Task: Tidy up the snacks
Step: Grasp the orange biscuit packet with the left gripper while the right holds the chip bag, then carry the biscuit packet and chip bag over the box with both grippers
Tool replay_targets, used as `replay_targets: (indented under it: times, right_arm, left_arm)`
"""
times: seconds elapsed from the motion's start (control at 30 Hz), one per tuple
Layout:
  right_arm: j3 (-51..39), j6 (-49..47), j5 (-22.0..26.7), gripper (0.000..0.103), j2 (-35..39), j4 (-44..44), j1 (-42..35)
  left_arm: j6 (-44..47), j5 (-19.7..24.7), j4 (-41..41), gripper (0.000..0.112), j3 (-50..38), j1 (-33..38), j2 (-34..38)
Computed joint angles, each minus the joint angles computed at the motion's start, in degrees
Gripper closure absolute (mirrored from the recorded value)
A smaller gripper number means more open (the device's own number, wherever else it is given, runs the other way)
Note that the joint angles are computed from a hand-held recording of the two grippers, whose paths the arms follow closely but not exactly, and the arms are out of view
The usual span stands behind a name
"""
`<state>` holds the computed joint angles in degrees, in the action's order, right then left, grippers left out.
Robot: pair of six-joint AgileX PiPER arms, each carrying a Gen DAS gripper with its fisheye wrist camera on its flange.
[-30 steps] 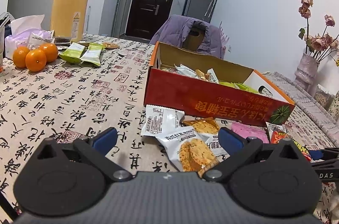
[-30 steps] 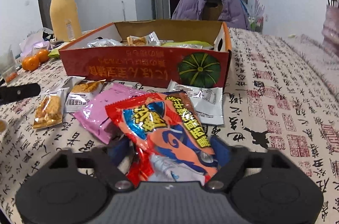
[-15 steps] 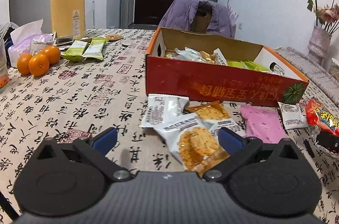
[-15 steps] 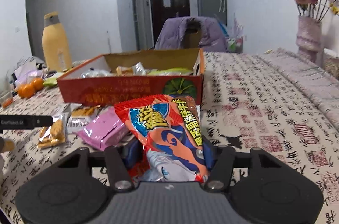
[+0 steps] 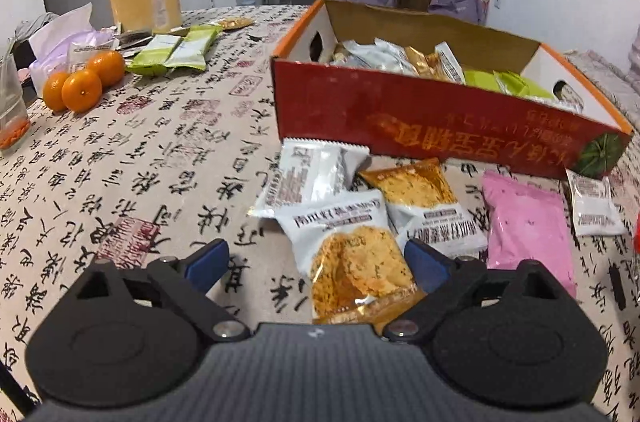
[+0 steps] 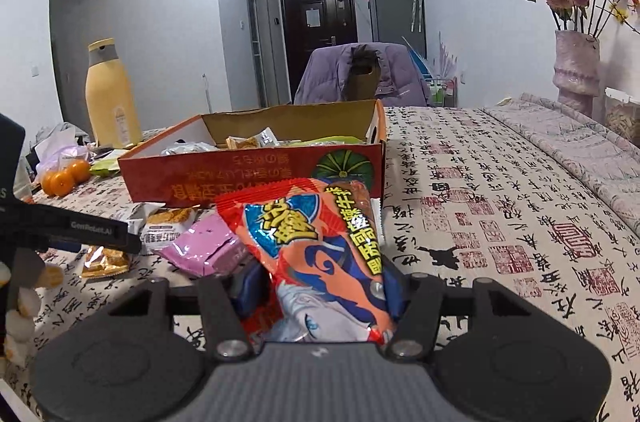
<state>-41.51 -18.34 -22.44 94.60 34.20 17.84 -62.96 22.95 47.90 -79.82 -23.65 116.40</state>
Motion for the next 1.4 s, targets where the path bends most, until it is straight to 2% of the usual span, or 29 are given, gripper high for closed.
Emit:
replay_targets:
  times: [0.07, 0.13, 0.17, 0.23, 0.3, 0.4, 0.57, 0.77, 0.97, 1.07, 1.2, 1.3, 1.4]
  right_arm:
    - [0.3, 0.8, -0.3, 0.046, 0.1, -0.5, 0.0]
    - [0.4, 1.2, -0.6, 0.046, 0.2, -0.7, -0.1]
    - [0.5, 1.4, -0.6, 0.046, 0.2, -0.6, 0.0]
    - [0.8, 2.6, -0.8, 0.046, 0.2, -1.7, -0.2]
    - [0.9, 3.5, -0.8, 0.046, 0.3, -2.5, -0.3]
    - [1.0, 4.4, -0.7, 0.046, 0.4, -3.2, -0.4]
    - [1.5, 5.2, -1.1, 0.046, 0.3, -4.0, -0.2]
    - [1.9, 5.8, -2.5, 0.046, 0.1, -3.6, 0.2]
    - [0.9, 1.8, -3.5, 0.046, -0.4, -0.1, 1.4]
    - [-0.7, -0.9, -3.6, 0.046, -0.5, 1.8, 1.6]
    - [-3.6, -4.6, -3.4, 0.046, -0.3, 4.2, 1.5]
    - [-6.5, -6.9, -3.1, 0.046, 0.6, 5.6, 1.3]
    - [-10.5, -10.2, -2.0, 0.046, 2.0, 7.7, 1.0]
  left_arm:
    - [-3.3, 0.3, 3.8, 0.023, 0.7, -0.8, 0.0]
    - [-5.6, -1.0, 6.1, 0.032, 2.0, -0.9, -0.7]
    - [-6.4, -1.1, 7.1, 0.041, 2.3, -1.1, -0.9]
    - [-6.9, -1.6, 8.3, 0.046, 2.8, -1.3, -1.2]
    - [-7.5, -3.4, 9.7, 0.059, 4.1, -0.9, -1.9]
    - [-9.2, -4.9, 11.7, 0.066, 5.6, -0.8, -2.7]
    - [-14.2, -7.2, 16.1, 0.067, 8.6, -0.1, -4.4]
    - [-29.1, -8.7, 31.3, 0.067, 12.9, -0.2, -7.7]
    - [-40.0, -9.5, 42.8, 0.067, 14.2, -0.5, -10.1]
    - [-42.6, -11.0, 45.8, 0.067, 13.7, -0.1, -10.6]
    - [-45.1, -10.4, 49.4, 0.067, 12.0, -0.4, -10.6]
    - [-43.1, -10.2, 47.7, 0.067, 9.5, -0.5, -10.0]
    - [-37.4, -9.9, 42.7, 0.067, 6.0, -0.7, -8.8]
